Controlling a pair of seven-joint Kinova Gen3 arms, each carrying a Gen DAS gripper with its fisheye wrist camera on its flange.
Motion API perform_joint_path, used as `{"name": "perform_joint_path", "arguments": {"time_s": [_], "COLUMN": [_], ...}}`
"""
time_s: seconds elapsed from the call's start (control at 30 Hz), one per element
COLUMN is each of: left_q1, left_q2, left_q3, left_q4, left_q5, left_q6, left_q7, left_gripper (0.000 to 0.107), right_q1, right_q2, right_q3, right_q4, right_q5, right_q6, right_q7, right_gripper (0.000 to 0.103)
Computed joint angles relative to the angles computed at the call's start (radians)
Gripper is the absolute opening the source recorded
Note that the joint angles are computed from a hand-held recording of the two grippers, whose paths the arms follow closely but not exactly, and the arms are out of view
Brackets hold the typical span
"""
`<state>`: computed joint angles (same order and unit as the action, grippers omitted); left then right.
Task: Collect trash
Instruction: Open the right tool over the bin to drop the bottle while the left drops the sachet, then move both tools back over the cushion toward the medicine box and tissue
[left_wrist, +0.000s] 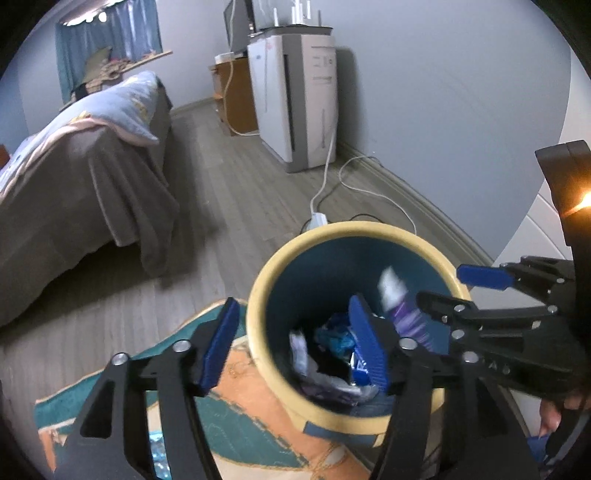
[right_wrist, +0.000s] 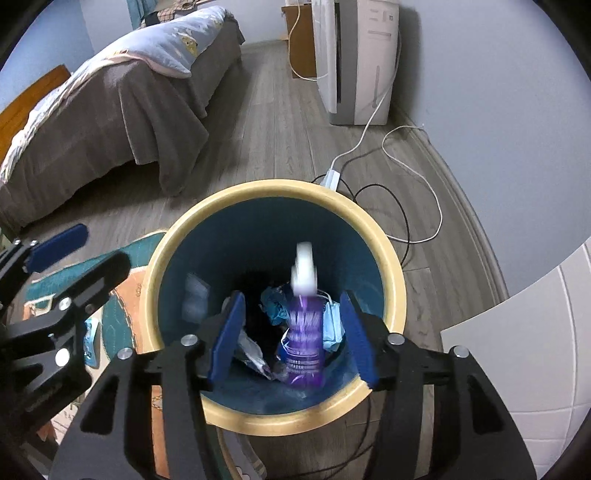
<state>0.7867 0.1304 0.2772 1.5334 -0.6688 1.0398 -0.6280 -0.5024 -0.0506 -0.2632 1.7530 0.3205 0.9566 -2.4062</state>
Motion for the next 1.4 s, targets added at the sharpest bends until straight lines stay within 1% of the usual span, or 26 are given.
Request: {"name": "perform_joint_path", "arguments": {"time_s": [0.03, 0.07, 0.1, 0.13, 0.17, 0.2, 0.27, 0.37, 0.4, 0.53, 0.6, 0.7, 0.83, 0.93, 1.03, 1.1, 1.2, 1.33, 1.4], "left_q1": [0.000, -0.002, -0.008, 0.005, -0.001, -0.024, -0.049, -0.078, -0.088, -0.136, -0.161, -0.202, -0.250, -0.266, -0.288, -0.303, -0.320, -0.369, -0.383], "left_q2": [-0.012, -0.022, -0.036, -0.052, -0.068, -0.101, -0.141, -0.224, -0.244, -0.335, -0.374, -0.465, -0.561, -0.607, -0.642, -0.668, -0.719, -0.769, -0.786], "left_q3": [-0.002, -0.002, 0.003, -0.005, -0.005, 0.015, 0.036, 0.077, 0.090, 0.147, 0.173, 0.200, 0.175, 0.119, 0.101, 0.096, 0.059, 0.034, 0.000], "left_q4": [0.012, 0.021, 0.033, 0.046, 0.058, 0.080, 0.104, 0.141, 0.149, 0.169, 0.174, 0.210, 0.273, 0.315, 0.349, 0.365, 0.386, 0.415, 0.434], "left_q5": [0.002, 0.003, 0.000, -0.012, -0.011, 0.006, 0.020, 0.026, 0.027, 0.025, 0.024, 0.029, 0.087, 0.143, 0.169, 0.179, 0.201, 0.203, 0.217], "left_q6": [0.007, 0.014, 0.028, 0.053, 0.061, 0.074, 0.100, 0.187, 0.207, 0.347, 0.403, 0.455, 0.462, 0.446, 0.443, 0.443, 0.431, 0.415, 0.407], "left_q7": [0.014, 0.026, 0.043, 0.067, 0.074, 0.077, 0.080, 0.099, 0.103, 0.109, 0.104, 0.115, 0.114, 0.065, 0.020, -0.009, -0.056, -0.097, -0.130], "left_gripper": [0.075, 0.086, 0.095, 0.095, 0.096, 0.097, 0.097, 0.098, 0.098, 0.098, 0.098, 0.098, 0.098, 0.098, 0.098, 0.098, 0.098, 0.098, 0.098], "right_q1": [-0.003, -0.006, -0.010, -0.019, -0.027, -0.039, -0.062, -0.119, -0.144, -0.243, -0.300, -0.382, -0.480, -0.528, -0.586, -0.630, -0.687, -0.737, -0.741], "right_q2": [0.005, 0.007, 0.013, 0.016, 0.018, 0.021, 0.030, 0.056, 0.065, 0.098, 0.124, 0.169, 0.232, 0.270, 0.320, 0.357, 0.407, 0.451, 0.460], "right_q3": [-0.004, -0.004, -0.006, -0.013, -0.017, -0.025, -0.036, -0.062, -0.071, -0.095, -0.103, -0.101, -0.083, -0.064, -0.043, -0.025, 0.003, 0.043, 0.056], "right_q4": [-0.009, -0.015, -0.025, -0.036, -0.044, -0.057, -0.084, -0.144, -0.165, -0.237, -0.277, -0.338, -0.423, -0.481, -0.546, -0.599, -0.660, -0.704, -0.698], "right_q5": [0.000, -0.003, -0.003, 0.005, 0.012, 0.022, 0.035, 0.083, 0.103, 0.172, 0.208, 0.239, 0.244, 0.201, 0.185, 0.192, 0.196, 0.201, 0.195], "right_q6": [0.012, 0.018, 0.027, 0.045, 0.059, 0.077, 0.102, 0.163, 0.183, 0.251, 0.291, 0.346, 0.393, 0.389, 0.400, 0.434, 0.463, 0.485, 0.470], "right_q7": [-0.001, 0.001, 0.000, -0.008, -0.015, -0.026, -0.038, -0.067, -0.077, -0.091, -0.095, -0.108, -0.133, -0.144, -0.148, -0.133, -0.108, -0.063, -0.045], "right_gripper": [0.058, 0.066, 0.077, 0.083, 0.093, 0.098, 0.097, 0.097, 0.097, 0.097, 0.097, 0.097, 0.097, 0.097, 0.097, 0.097, 0.097, 0.097, 0.097]}}
